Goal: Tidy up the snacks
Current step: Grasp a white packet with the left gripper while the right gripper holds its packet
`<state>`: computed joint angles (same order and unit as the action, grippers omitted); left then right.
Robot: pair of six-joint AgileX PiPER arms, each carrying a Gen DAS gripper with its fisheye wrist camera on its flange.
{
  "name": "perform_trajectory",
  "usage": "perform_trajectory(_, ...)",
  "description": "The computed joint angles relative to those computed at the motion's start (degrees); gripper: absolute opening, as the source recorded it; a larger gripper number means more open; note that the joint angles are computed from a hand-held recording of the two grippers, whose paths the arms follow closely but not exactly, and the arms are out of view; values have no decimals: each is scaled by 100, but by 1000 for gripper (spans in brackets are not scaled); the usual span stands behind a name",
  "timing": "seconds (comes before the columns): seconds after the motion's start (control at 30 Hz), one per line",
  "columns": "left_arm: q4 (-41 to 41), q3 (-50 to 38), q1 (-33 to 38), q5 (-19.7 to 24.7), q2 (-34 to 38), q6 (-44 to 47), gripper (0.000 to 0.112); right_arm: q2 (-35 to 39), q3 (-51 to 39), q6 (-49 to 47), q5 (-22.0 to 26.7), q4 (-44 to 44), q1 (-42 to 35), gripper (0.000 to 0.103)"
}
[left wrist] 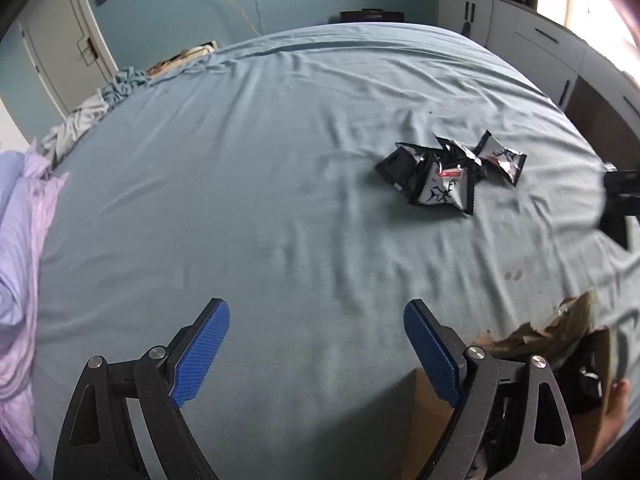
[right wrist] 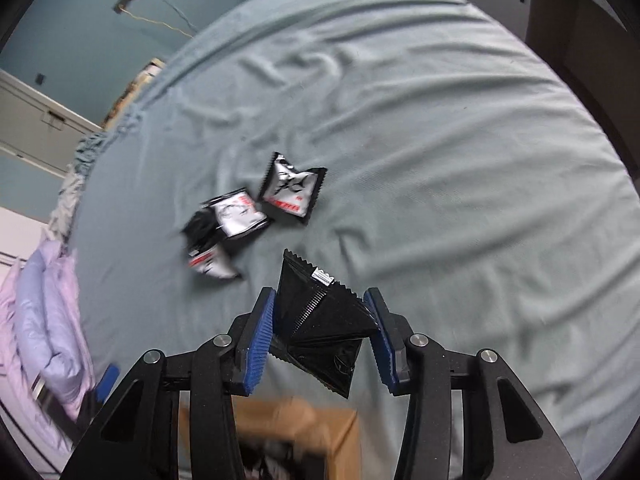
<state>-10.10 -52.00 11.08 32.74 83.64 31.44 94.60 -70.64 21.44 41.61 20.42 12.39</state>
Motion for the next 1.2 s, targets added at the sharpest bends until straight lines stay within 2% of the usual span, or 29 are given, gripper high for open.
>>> perform_trajectory(0.17,-95,50,-179,88,-186,359,90,-1296,1427,-596,1,625,-307,43)
perform_trajectory(0.27,655,-121,-666,60,-134,-361,90,-1857,2251,-1217,126,1482,-829,43)
perform_trajectory(0.37,855,-624,-1138,341,180,-782,94,-2228,2778,-2069,508,2391,-1475,43)
perform_trajectory(0.53,1485,-1814,-2056,856,1265,-1790,99,-2033,2800,-2539,634,2751,-1921,43)
perform_trajectory(0.73,2312,-3259,-2759,1330,2824,-3018,99,-1599,2545,-2395,483,2616,-1745,43)
perform_trajectory(0.77,2284,-3527,-2819,1476,3083,-3022,99,-1511,2520,-2522,519,2733,-1798,43)
perform_trajectory(0.87,2182,-4620,-3001,2402,4094,-2821,99,-1365,2474,-2706,552,2881,-1897,43)
perform_trajectory(0.93,2205,-4869,-3027,2573,4347,-2961,100,-1097,2373,-2754,587,2897,-1927,43)
perform_trajectory(1.0,1569,-5092,-2810,2725,4425,-2840,88,-847,2263,-2851,623,3029,-1922,43)
perform_trajectory(1.03,1221,-5216,-2688,2885,4473,-2702,75,-746,2221,-2947,657,3124,-1933,43)
perform_trajectory(1.07,932,-5203,-2589,2939,4418,-2563,56,-694,2172,-2929,658,3112,-1914,43)
perform_trajectory(1.1,872,-5090,-2571,2867,4309,-2452,47,-669,2134,-2864,635,3043,-1895,43)
perform_trajectory(1.13,819,-4977,-2563,2828,4204,-2297,32,-654,2107,-2798,609,2978,-1882,43)
perform_trajectory(1.2,688,-4712,-2513,2861,3967,-2022,29,-659,2104,-2717,530,2922,-1865,43)
